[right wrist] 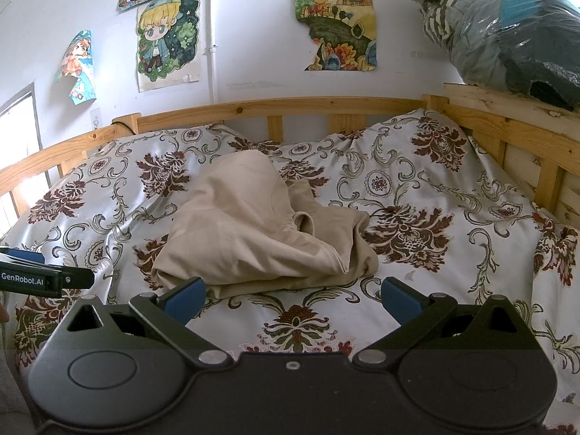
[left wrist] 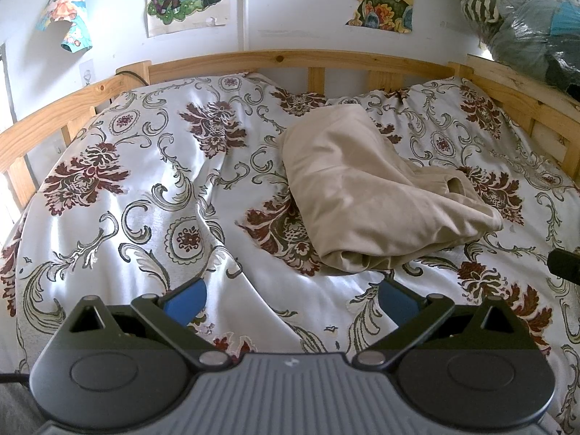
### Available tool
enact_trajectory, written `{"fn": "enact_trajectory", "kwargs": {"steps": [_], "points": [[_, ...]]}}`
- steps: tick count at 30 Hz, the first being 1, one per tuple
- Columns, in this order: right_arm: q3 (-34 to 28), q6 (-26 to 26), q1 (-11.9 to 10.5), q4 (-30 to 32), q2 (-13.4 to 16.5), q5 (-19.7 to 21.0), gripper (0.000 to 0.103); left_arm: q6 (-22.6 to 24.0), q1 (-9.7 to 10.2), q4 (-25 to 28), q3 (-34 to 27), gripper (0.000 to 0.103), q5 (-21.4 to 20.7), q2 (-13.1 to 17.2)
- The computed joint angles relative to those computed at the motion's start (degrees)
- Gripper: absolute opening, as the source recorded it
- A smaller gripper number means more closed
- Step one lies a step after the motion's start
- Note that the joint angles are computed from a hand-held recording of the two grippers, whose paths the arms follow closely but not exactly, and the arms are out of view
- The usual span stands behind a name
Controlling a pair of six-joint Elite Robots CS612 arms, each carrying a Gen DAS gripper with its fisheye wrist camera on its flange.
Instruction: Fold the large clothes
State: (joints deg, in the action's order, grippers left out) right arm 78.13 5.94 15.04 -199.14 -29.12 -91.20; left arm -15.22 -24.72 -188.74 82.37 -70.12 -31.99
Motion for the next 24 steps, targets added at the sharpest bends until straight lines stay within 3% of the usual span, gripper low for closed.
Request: {"fn": "enact_trajectory", "kwargs": {"steps": [15,18,24], "points": [[0.0,0.0,-0.1,0.1,0.0,0.2,0.102,-0.5,-0.05,1.6,0.0,0.102,1.6,-0.4],[0.0,0.0,0.0,0.1,0.0,0.0,0.102,1.5,-0.41,-0.1,0.2,0.102,3.8,-0.2],[0.0,0.0,0.0,0.1,0.0,-0.1,0.102,4.0,-0.70,-1.8,0.2,0.102,4.0,-0.1]]}}
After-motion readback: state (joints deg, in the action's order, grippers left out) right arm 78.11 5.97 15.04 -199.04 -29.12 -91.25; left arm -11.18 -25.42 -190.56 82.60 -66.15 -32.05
